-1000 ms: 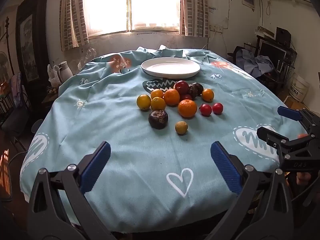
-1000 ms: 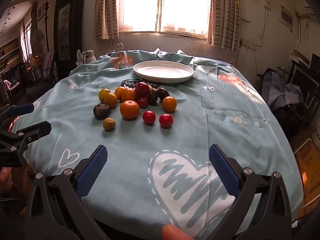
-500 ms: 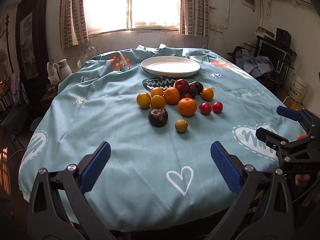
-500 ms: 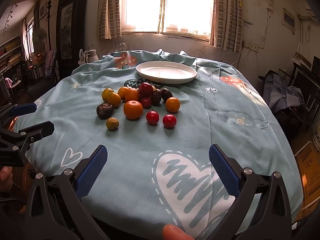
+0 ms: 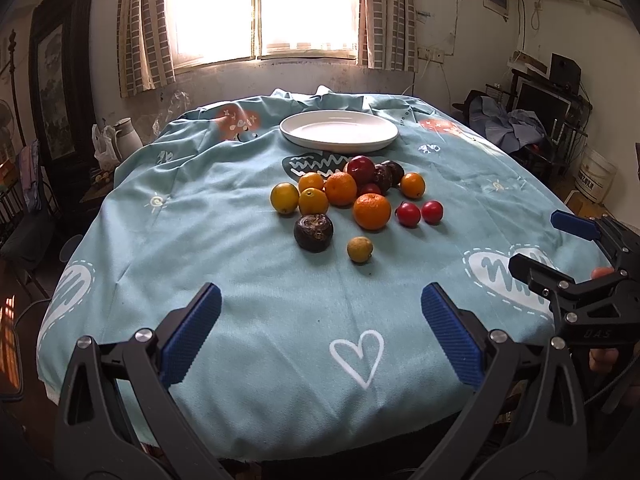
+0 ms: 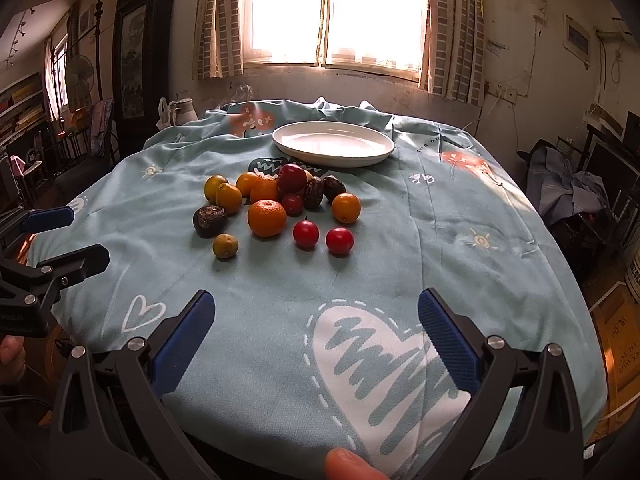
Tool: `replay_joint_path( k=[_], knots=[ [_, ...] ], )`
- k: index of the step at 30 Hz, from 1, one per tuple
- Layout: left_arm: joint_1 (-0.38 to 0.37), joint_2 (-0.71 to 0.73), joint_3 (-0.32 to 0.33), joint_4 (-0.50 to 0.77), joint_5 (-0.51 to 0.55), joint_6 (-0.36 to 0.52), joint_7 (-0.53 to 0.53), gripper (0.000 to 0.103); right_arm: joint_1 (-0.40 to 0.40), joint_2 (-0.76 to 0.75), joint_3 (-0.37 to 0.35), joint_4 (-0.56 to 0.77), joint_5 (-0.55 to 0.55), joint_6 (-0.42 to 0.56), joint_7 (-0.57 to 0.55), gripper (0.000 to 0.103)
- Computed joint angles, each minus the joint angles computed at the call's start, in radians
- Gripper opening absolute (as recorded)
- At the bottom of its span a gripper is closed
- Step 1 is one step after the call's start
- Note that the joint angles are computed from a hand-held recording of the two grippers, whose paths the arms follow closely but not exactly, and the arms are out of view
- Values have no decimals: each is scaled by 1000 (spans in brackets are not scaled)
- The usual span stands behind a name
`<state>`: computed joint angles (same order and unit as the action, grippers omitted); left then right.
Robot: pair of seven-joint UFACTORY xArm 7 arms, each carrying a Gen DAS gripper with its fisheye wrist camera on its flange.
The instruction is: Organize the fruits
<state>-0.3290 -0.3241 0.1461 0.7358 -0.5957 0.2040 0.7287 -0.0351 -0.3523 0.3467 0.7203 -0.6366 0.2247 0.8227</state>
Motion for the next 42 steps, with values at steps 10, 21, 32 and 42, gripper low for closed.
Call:
replay_joint_path(
  k=[10,21,32,42],
  knots=[
    [-13,2,13,2,8,-1,-4,101,-1,3,-1,2,-7,4,2,102],
    [-4,4,5,3,-2,2,5,101,-1,1,1,0,-6,4,4,102],
    [4,3,-2,2,2,3,1,101,8,-7,-9,-8,-4,3,0,102],
    [6,2,-4,1,3,3,-2,101,-8,3,9,2,-5,4,4,102]
  ],
)
